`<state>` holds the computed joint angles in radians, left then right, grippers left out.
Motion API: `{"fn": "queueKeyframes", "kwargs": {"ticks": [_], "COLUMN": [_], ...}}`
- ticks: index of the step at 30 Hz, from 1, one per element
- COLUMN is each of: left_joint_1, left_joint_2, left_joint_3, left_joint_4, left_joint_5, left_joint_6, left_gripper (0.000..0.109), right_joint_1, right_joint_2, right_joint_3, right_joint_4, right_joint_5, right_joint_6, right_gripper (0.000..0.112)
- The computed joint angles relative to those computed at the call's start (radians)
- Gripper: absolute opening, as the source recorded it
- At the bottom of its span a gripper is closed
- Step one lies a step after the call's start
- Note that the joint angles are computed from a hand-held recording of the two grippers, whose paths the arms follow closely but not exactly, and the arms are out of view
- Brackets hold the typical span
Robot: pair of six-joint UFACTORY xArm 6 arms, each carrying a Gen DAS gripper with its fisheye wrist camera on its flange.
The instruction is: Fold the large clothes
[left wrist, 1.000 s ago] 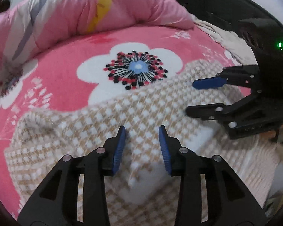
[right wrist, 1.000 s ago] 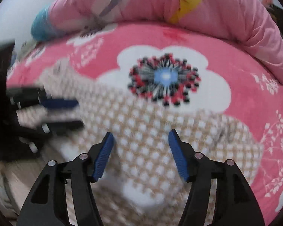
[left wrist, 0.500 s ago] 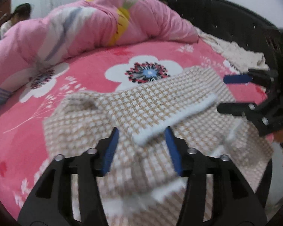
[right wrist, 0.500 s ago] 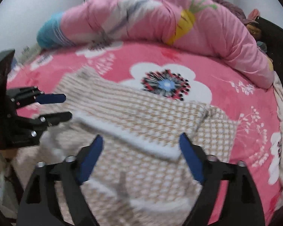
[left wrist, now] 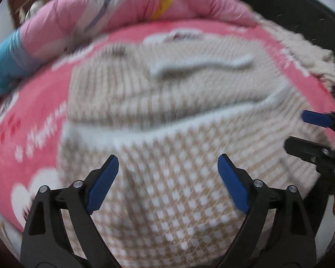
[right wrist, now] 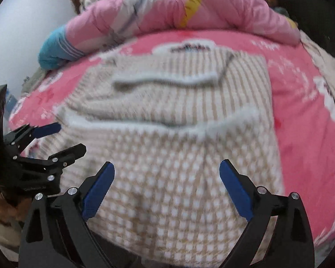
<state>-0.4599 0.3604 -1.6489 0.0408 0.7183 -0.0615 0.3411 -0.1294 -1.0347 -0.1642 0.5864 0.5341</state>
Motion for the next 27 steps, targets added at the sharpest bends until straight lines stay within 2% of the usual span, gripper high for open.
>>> {"fn": "queueKeyframes", "kwargs": {"ticks": [2,3,5,11,14,20,27], "left_joint_1": [0.011,0.020,0.032,0.033,0.030,0.028,0.031], "left_joint_2": [-0.006,-0.007,-0.008,-0.025,-0.032,-0.026,-0.014], "left_joint_3": [0.047,0.058,0.061,0.091,0.105,0.082,0.059], "left_joint_4": [-0.015,-0.064,-0.118,-0.087,-0.080,-0.086,-0.095], "left_joint_5": [-0.050,-0.060,-0.061,-0.087,-0.098,-0.058,-0.040], "left_joint_6": [-0.061,-0.056,-0.037,-0.063,-0.082,-0.086,-0.078], "left_gripper": [0.096,0.096,0.096,0.096,0.096,0.096,0.096], "right_joint_1": [-0.001,-0.004,-0.002,0.008,-0.002,-0.024,-0.027], "right_joint_2": [0.033,0.021,0.018,0.019,0.007,0.001,-0.005], "right_joint_3": [0.010,0.037,0.033,0.041,0.059,0.074,0.082], "right_joint_4": [0.024,0.023,0.022,0.019,0.063,0.170,0.162], "right_joint_5": [0.010,-0.029,-0.020,-0.040,-0.052,-0.076,-0.082], "right_joint_6": [-0.005,0.012,0.015,0.057,0.032,-0.053,-0.051], "right_gripper": [0.097,0.097,0.097,0.097,0.097,0.097,0.097]}}
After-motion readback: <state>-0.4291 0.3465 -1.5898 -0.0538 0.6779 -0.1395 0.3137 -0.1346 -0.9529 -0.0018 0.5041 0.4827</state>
